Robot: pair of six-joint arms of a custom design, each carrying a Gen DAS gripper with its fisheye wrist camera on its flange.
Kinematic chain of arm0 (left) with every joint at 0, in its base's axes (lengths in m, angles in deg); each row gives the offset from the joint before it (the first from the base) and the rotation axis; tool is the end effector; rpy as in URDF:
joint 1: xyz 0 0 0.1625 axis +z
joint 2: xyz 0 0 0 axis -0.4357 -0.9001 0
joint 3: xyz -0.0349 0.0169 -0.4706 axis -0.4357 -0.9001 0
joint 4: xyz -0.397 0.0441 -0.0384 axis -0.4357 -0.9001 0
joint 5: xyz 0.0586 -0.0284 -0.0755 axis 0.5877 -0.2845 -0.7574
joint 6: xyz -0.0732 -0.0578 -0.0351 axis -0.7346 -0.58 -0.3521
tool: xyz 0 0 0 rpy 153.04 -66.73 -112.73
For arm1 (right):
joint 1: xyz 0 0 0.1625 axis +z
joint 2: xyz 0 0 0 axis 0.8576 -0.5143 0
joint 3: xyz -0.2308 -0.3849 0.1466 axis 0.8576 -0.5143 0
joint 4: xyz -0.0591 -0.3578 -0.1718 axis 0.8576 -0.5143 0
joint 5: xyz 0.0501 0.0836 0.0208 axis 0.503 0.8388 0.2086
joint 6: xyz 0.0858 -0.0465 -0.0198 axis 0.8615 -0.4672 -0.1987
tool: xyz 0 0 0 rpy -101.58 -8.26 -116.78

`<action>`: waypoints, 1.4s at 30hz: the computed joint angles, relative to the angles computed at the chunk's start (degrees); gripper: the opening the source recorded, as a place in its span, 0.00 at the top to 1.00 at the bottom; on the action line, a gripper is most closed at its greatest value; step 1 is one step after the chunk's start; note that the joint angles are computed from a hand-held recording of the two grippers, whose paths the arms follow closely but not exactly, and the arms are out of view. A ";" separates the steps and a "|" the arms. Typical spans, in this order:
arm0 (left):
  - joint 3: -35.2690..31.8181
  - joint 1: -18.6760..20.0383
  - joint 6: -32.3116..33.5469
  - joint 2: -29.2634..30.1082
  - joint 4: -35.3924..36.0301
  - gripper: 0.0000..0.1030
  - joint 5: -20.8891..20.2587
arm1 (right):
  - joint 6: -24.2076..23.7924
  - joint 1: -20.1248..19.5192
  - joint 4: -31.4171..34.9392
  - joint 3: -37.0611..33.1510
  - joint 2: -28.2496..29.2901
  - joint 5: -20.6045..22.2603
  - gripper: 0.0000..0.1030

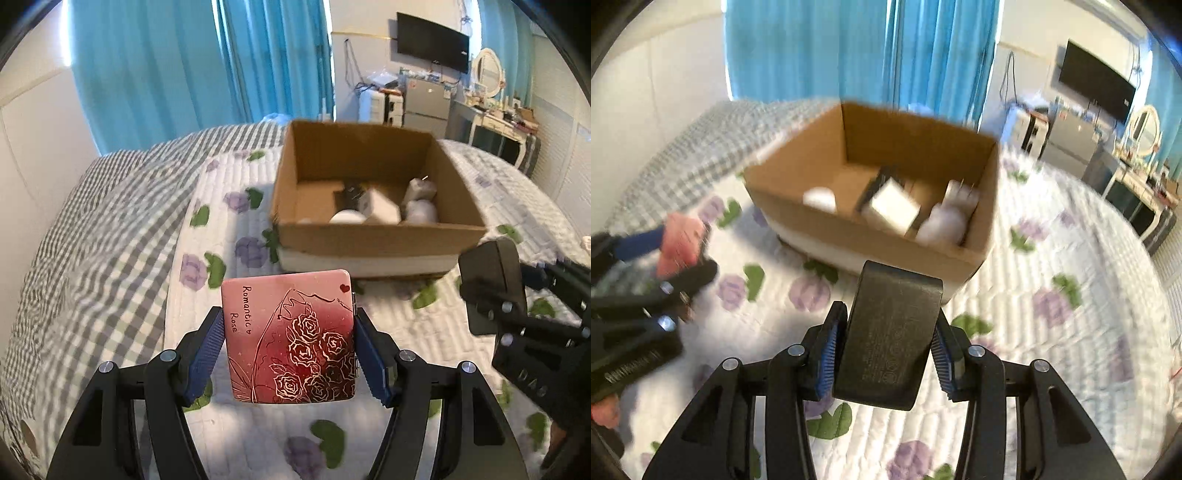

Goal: Organize rigid objects
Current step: 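Lower the pink case into the box with the left tool while the right tool releases the power bank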

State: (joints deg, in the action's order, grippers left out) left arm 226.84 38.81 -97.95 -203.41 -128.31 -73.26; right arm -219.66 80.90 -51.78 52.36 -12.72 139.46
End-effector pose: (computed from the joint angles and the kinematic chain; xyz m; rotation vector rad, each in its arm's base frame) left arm -0.1178 -0.2416 0.2921 0.6761 2.2034 -0.7483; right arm 0.3787 -0.2582 0.0087 0.3850 -2.1532 0.8290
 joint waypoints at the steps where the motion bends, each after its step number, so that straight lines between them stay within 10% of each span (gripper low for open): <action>1: -0.83 -1.42 -0.55 0.11 1.05 0.33 -0.17 | 0.03 0.99 0.52 -0.58 -0.64 0.51 0.58; 9: -6.65 -0.47 6.53 7.92 -6.93 0.33 2.89 | -6.90 4.33 1.82 -4.23 -6.55 4.25 0.58; 25: -10.59 25.52 41.62 40.23 -55.78 0.33 2.28 | -31.26 -8.03 -17.79 -3.19 -15.11 -1.04 0.58; 42: -7.71 24.89 47.79 38.14 -66.87 0.31 3.40 | -30.44 -13.64 -18.32 -2.03 -14.64 -6.76 0.58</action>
